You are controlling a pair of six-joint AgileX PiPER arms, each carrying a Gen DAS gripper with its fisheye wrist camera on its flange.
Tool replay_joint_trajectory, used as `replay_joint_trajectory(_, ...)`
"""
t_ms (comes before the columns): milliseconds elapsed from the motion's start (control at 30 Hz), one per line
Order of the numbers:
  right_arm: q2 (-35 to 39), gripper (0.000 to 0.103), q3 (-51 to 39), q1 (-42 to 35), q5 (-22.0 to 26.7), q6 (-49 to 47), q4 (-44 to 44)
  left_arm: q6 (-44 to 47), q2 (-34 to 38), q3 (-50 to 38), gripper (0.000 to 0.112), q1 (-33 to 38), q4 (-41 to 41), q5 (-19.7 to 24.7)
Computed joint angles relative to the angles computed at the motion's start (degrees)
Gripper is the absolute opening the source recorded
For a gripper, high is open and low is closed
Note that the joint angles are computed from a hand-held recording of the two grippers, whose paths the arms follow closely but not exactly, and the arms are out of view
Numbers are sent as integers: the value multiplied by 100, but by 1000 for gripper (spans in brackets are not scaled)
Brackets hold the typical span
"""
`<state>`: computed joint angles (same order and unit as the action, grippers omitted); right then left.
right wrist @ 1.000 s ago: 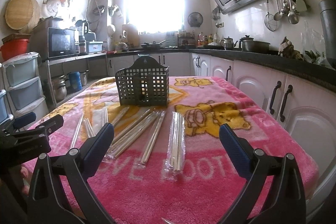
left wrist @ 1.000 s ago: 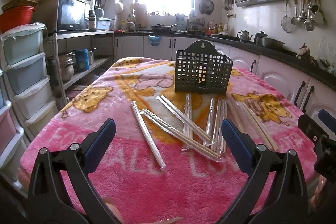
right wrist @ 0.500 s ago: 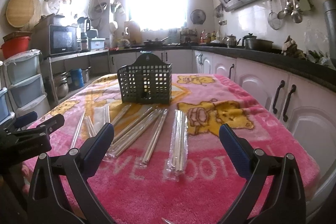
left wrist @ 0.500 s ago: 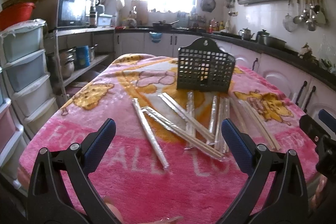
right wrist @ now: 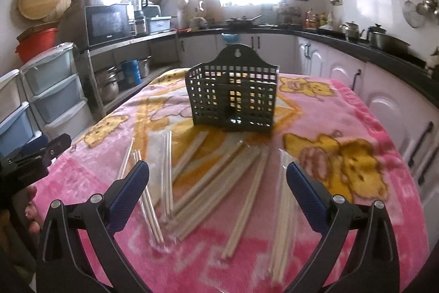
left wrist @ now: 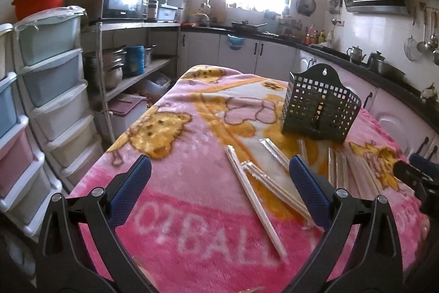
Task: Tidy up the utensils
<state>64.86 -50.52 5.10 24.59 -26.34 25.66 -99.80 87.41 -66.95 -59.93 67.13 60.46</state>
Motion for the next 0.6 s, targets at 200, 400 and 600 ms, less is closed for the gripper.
replay_joint_trajectory(200, 1021, 97, -955, -104, 527, -180, 176, 783, 145, -315, 92, 784, -678, -664)
replay_joint_trajectory(400, 1923, 85, -1740, -287, 921, 78, -88, 1999, 553, -797, 92, 1542, -1661, -1545)
replay_joint_trajectory(600, 2578, 75, -2315, -440, 1274, 335, -431, 3534, 1133, -1373, 85, 2242, -3356, -2140)
